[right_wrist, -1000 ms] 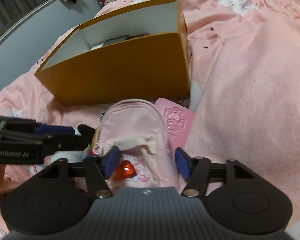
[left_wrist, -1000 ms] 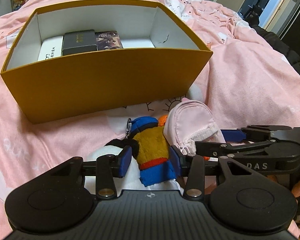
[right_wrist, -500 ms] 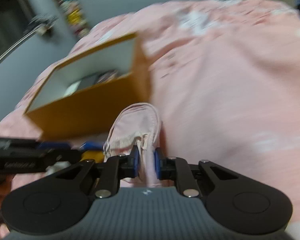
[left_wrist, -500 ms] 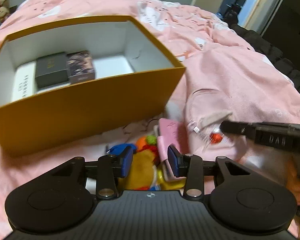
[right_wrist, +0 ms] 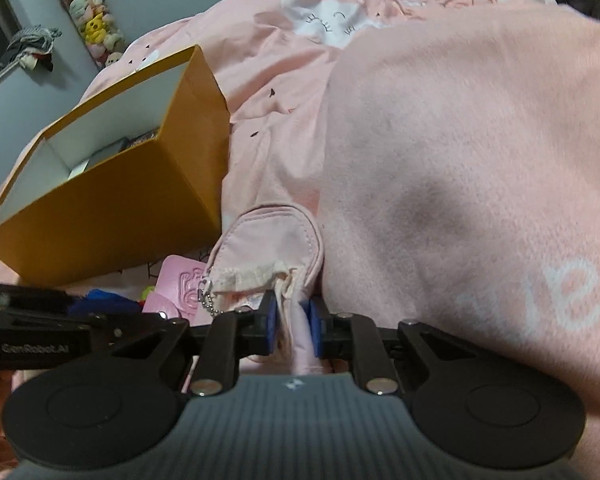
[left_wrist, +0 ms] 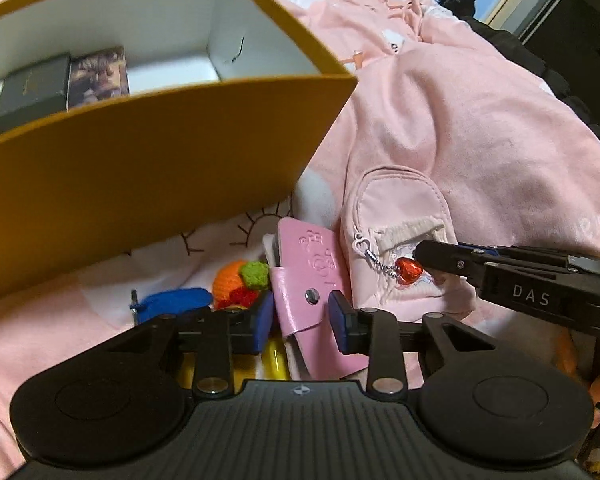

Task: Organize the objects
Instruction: 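Grasp the pink card holder with the left tool while the right tool grasps the pink pouch, then lift and carry the pink card holder and pink pouch over the orange box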

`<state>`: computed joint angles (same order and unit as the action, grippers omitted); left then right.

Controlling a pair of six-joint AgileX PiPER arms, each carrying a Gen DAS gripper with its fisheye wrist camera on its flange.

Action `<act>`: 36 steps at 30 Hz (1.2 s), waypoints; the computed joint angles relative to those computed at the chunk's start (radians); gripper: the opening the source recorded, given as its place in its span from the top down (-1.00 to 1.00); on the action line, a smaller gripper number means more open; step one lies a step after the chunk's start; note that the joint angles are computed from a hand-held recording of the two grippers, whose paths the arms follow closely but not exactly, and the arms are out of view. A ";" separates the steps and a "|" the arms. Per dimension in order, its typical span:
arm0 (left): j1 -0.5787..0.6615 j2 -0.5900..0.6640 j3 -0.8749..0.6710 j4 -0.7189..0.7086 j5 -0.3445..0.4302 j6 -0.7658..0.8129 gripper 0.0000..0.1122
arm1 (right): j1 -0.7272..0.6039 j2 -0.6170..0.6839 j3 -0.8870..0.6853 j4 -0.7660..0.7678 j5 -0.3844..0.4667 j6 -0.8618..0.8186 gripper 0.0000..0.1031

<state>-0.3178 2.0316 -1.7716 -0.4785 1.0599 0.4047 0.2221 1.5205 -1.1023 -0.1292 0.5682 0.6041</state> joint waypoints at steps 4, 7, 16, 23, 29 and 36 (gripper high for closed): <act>-0.002 0.014 -0.004 -0.003 -0.020 -0.028 0.33 | 0.010 0.004 -0.003 -0.017 0.002 0.022 0.64; -0.026 0.015 -0.007 0.031 -0.044 -0.038 0.29 | 0.009 0.002 0.003 -0.011 -0.005 0.023 0.64; -0.127 -0.043 0.083 0.201 -0.157 -0.039 0.11 | 0.021 0.004 0.003 -0.049 -0.002 0.053 0.63; -0.095 -0.105 0.166 0.127 -0.195 -0.031 0.33 | 0.047 0.010 -0.011 -0.110 0.016 0.093 0.61; -0.035 -0.147 0.193 -0.051 -0.154 0.065 0.70 | 0.115 -0.002 -0.039 -0.245 0.091 0.167 0.61; 0.001 -0.098 0.152 -0.104 -0.100 0.011 0.62 | 0.164 0.006 -0.054 -0.347 0.146 0.218 0.61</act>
